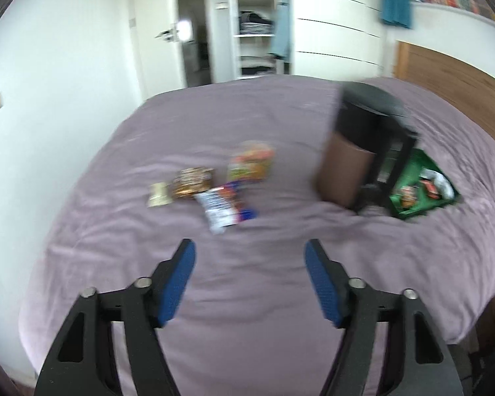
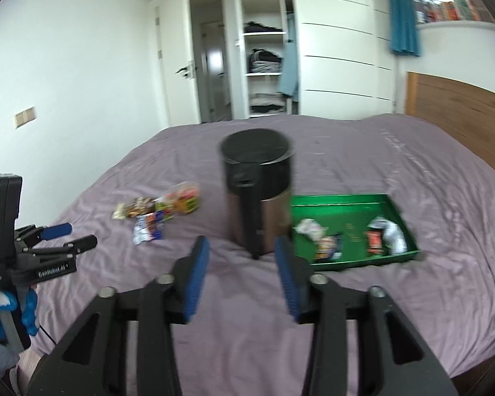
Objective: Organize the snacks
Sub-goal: 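Move both open tools back toward the brown packs and candy bag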
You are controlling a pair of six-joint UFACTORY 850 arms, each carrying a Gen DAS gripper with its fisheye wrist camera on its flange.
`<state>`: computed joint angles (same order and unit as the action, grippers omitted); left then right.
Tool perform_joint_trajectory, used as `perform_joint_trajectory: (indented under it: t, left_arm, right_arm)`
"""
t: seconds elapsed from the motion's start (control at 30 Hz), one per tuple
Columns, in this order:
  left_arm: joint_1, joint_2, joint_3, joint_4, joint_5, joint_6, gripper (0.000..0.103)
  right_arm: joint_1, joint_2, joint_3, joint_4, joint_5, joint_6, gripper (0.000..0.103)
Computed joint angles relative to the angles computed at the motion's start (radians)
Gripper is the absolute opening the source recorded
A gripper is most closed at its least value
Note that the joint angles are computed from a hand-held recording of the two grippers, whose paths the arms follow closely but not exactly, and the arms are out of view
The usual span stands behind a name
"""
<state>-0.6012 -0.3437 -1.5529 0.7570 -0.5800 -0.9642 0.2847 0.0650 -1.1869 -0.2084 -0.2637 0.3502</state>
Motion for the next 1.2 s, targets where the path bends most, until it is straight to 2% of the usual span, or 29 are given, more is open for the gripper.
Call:
perform_joint_trajectory:
  t: [0.03, 0.17, 0.37, 0.43, 0.47, 0.5, 0.57, 0.6, 0.67, 0.9, 0.93, 1.0, 1.2]
  left_arm:
    - [0.013, 0.018, 0.025, 0.021, 0.002, -0.024, 0.073]
    - [0.067, 0.074, 0.108, 0.091, 0.001, -0.099, 0.073]
    - [0.153, 0.098, 0.157, 0.087, 0.018, -0.138, 0.074]
    - [0.179, 0.092, 0.16, 0.071, 0.026, -0.132, 0.075]
    - [0.189, 0.089, 0.16, 0.059, 0.03, -0.124, 0.076]
    - [0.203, 0.081, 0.156, 0.042, 0.04, -0.115, 0.076]
    - [0.223, 0.067, 0.152, 0.02, 0.055, -0.104, 0.08]
    - [0.231, 0.061, 0.147, 0.009, 0.059, -0.093, 0.081]
    - [0.241, 0.042, 0.131, -0.013, 0.064, -0.073, 0.082]
    - [0.282, -0.074, 0.017, -0.118, 0.077, 0.046, 0.082]
    - [0.285, -0.088, 0.0, -0.125, 0.076, 0.057, 0.082]
    - [0.291, -0.131, -0.05, -0.144, 0.072, 0.088, 0.082]
    - [0.314, -0.285, -0.233, -0.219, 0.048, 0.183, 0.082]
  right_arm:
    - [0.014, -0.015, -0.012, 0.022, -0.001, -0.025, 0.019]
    - [0.062, -0.075, -0.066, 0.071, -0.009, -0.08, 0.019]
    - [0.103, -0.182, -0.163, 0.185, -0.017, -0.201, 0.02]
    - [0.112, -0.214, -0.191, 0.208, -0.017, -0.225, 0.028]
    - [0.115, -0.232, -0.206, 0.221, -0.016, -0.237, 0.038]
    - [0.119, -0.25, -0.222, 0.234, -0.016, -0.249, 0.041]
    - [0.124, -0.282, -0.249, 0.25, -0.02, -0.264, 0.043]
    - [0.127, -0.301, -0.265, 0.261, -0.027, -0.272, 0.049]
    - [0.131, -0.339, -0.297, 0.284, -0.035, -0.289, 0.055]
    - [0.148, -0.473, -0.42, 0.337, -0.085, -0.35, 0.058]
    - [0.15, -0.492, -0.439, 0.341, -0.091, -0.355, 0.061]
    - [0.153, -0.533, -0.481, 0.343, -0.102, -0.36, 0.075]
    - [0.154, -0.659, -0.616, 0.35, -0.14, -0.364, 0.077]
